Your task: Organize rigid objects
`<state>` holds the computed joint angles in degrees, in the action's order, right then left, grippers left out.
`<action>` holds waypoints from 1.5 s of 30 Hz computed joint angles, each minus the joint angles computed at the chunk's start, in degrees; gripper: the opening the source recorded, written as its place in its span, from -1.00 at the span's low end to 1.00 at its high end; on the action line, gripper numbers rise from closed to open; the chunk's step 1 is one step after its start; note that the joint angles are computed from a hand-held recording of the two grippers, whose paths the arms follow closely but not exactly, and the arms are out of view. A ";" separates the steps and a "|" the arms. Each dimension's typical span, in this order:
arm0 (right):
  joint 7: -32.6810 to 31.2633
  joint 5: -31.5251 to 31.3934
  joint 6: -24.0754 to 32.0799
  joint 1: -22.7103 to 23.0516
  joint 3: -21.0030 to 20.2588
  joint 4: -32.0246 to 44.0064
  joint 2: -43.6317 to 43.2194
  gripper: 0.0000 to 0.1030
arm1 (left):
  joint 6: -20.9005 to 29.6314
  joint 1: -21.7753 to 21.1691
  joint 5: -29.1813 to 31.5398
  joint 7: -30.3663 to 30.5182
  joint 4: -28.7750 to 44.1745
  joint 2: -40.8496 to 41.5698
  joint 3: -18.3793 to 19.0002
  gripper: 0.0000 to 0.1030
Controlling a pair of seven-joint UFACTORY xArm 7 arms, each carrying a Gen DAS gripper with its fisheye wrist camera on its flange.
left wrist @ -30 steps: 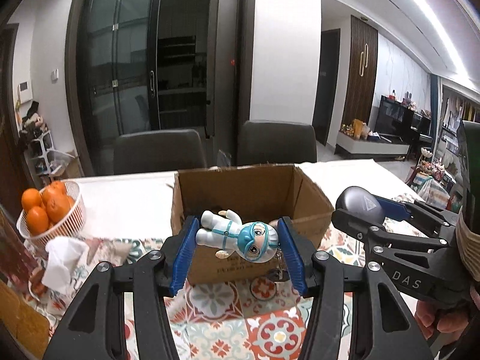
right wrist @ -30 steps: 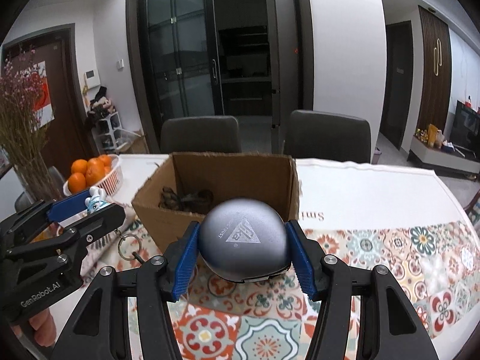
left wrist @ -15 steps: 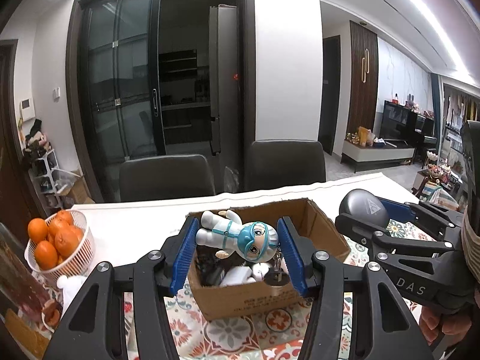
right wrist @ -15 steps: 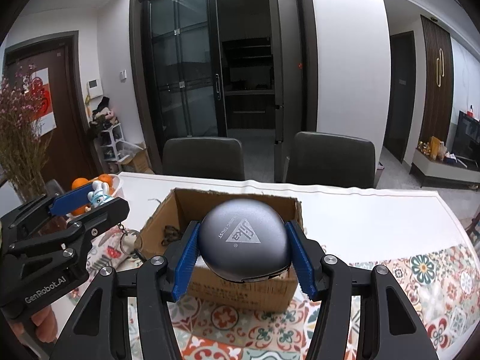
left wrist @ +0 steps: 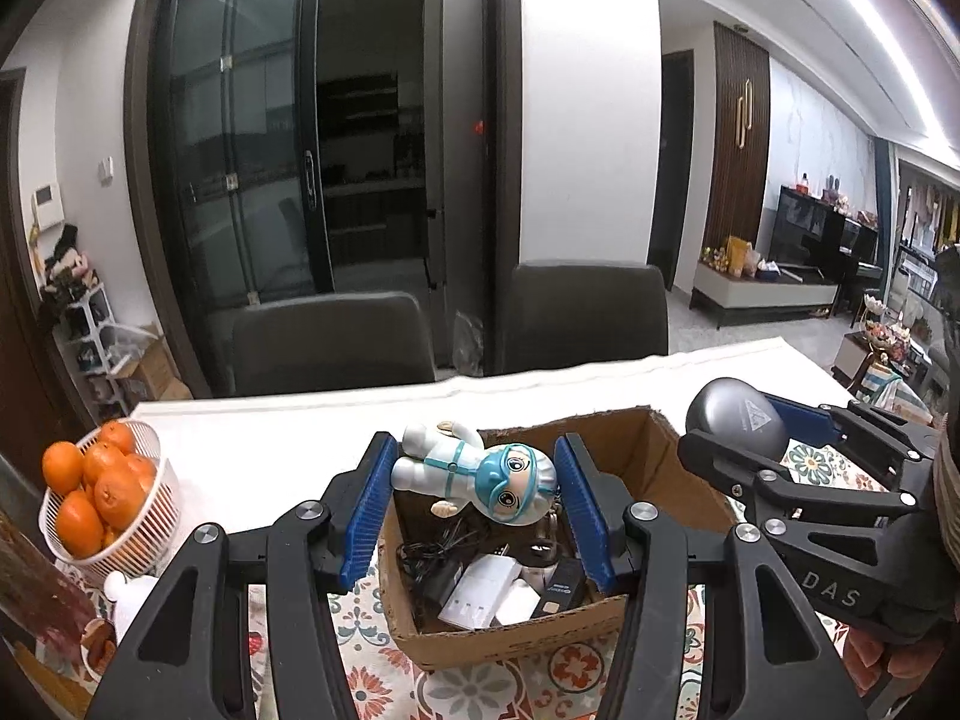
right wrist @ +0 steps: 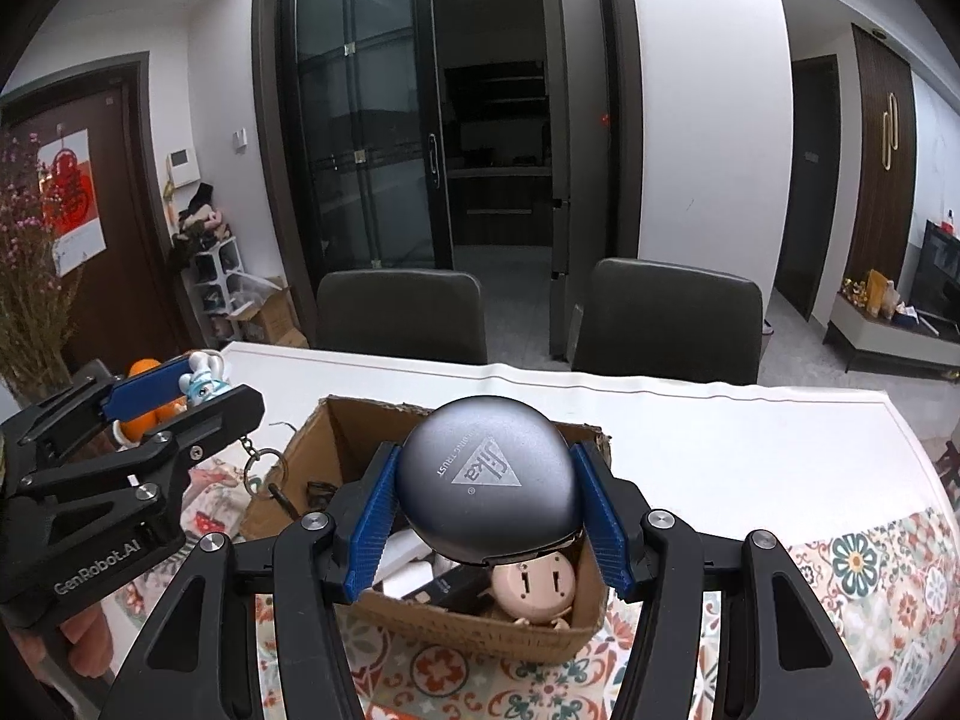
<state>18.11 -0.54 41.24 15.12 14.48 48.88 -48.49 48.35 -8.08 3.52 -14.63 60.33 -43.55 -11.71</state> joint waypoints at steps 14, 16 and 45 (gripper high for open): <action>-0.99 0.27 1.32 0.47 -0.98 1.07 6.86 0.12 | 4.94 -0.19 0.03 -0.38 1.22 6.09 0.60 0.04; -1.07 0.51 1.45 0.74 -1.25 0.79 7.43 0.12 | 5.27 -0.35 0.11 -0.65 1.20 6.64 0.51 0.04; 4.93 -2.62 10.05 -1.27 2.70 -0.10 -6.41 0.23 | 13.44 0.73 2.49 -3.70 -0.16 -6.91 -2.10 0.50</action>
